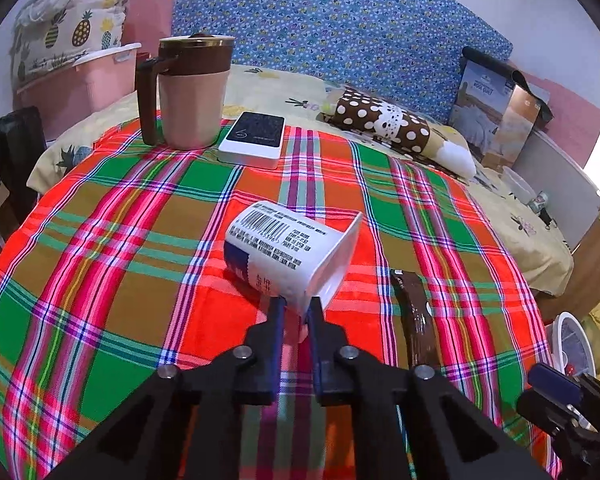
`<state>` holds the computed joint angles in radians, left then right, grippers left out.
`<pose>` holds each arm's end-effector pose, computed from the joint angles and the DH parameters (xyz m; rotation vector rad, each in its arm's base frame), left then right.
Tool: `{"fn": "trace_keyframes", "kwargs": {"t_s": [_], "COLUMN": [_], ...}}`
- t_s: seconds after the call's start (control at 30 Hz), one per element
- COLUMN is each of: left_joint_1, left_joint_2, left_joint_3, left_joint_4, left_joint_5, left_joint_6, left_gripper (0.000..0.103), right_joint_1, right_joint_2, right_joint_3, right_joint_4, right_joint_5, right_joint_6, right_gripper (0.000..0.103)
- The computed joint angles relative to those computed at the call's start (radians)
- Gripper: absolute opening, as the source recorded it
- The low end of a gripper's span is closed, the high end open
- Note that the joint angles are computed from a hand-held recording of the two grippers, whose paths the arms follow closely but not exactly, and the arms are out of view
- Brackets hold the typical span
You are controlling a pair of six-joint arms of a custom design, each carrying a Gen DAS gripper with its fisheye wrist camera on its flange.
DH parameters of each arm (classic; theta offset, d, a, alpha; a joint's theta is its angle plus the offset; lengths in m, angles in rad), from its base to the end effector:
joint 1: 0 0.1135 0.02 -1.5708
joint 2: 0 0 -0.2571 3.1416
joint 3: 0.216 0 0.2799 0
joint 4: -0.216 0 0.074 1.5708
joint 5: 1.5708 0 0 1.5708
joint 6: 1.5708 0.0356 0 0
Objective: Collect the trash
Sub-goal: 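Grasp the white yogurt cup with the left tool while the right tool grasps the brown chocolate wrapper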
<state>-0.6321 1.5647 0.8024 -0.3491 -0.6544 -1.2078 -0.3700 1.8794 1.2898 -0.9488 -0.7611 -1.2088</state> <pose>0.2572 -0.1615 0.1335 -0.8478 2.2051 0.0462 0.3463 -0.1080 0.1566 -1.0313 2.2735 0.6746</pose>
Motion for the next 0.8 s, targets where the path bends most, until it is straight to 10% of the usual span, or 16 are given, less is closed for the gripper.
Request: {"fn": "trace_keyframes", "kwargs": {"t_s": [0.57, 0.8], "left_joint_1": [-0.056, -0.036], "left_joint_2": [-0.165, -0.164], "left_joint_3": [-0.138, -0.154], "left_joint_4": [0.064, 0.092], "left_joint_5": [-0.026, 0.004], "left_joint_6": [0.054, 0.066], "left_gripper": [0.006, 0.029], "right_joint_1": [0.151, 0.193], "right_joint_2": [-0.029, -0.009], "right_joint_3": [-0.077, -0.095], "right_joint_4": [0.172, 0.235], "right_joint_5": [0.058, 0.113], "right_joint_6": [0.184, 0.228], "right_gripper": [0.04, 0.04]}}
